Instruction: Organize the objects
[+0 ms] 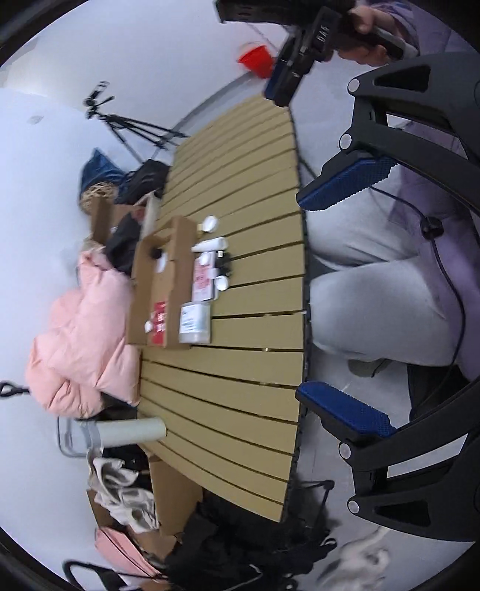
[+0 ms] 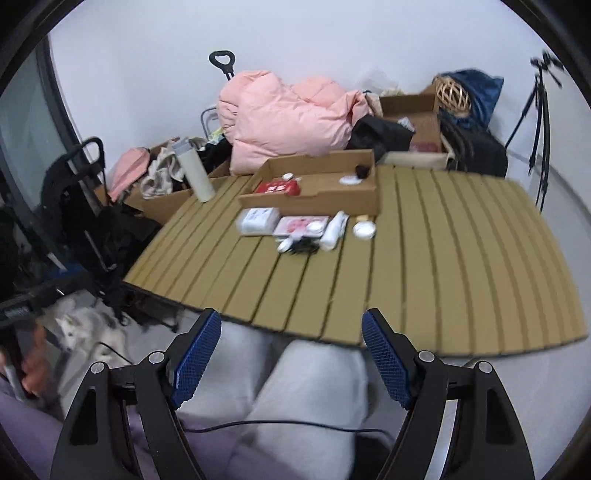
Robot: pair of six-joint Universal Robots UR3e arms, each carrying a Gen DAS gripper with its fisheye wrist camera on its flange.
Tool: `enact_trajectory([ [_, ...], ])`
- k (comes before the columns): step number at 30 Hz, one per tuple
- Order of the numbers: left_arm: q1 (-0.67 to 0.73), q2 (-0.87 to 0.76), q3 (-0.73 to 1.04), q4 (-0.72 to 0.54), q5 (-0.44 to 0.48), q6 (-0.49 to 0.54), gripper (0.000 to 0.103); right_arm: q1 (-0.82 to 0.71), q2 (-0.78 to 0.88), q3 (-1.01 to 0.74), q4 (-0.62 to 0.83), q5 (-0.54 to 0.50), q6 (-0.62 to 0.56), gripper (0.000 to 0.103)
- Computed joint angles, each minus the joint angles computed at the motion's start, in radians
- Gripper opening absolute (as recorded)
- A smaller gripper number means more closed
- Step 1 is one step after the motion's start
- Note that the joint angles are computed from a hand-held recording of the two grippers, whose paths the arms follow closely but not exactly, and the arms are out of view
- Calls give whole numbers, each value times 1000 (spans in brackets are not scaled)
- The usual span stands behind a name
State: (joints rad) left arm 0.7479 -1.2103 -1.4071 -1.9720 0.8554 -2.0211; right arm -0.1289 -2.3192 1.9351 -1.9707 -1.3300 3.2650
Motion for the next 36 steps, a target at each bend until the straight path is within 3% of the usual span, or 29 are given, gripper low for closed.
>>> enact_trajectory([
  [3,-56,-6,-61,152,-1,-96,93,49,63,-12,-53,-60,4,82],
  [6,-146,-71,-112,303,22,-186,99,28,100,10,-116,-57,-4,82],
  [9,-266,-144,-224,627,67,-332,99,-10,170,45,-177,-24,-40,80],
  [11,-369,-245,-273,933,129,-467,99,-49,237,63,-232,12,-72,68],
  [14,-504,-475,-158,1136,224,-596,99,-70,399,51,-364,-8,-95,66],
  [16,-573,-632,-16,1161,280,-666,99,-72,527,9,-438,-46,-101,66],
  [19,-630,-838,179,1182,298,-748,99,-96,693,-88,-478,2,-115,64],
  [23,-676,-1071,466,1079,324,-807,96,-67,939,-279,-514,59,-132,56],
  [25,-682,-1154,581,1027,338,-816,83,-46,1056,-385,-517,94,-124,51],
  [27,-665,-1202,660,967,305,-811,61,-9,1205,-549,-496,121,-109,49],
  [29,-640,-1238,717,923,269,-803,49,25,1346,-727,-449,151,-89,44],
  [31,-616,-1282,791,856,228,-770,47,50,1490,-927,-369,190,-63,43],
  [33,-605,-1316,841,820,197,-730,35,72,1625,-1125,-292,218,-38,40],
  [34,-596,-1321,840,834,178,-732,33,81,1679,-1213,-249,217,-25,34],
  [36,-581,-1372,941,751,138,-722,33,82,1749,-1318,-214,246,9,32],
])
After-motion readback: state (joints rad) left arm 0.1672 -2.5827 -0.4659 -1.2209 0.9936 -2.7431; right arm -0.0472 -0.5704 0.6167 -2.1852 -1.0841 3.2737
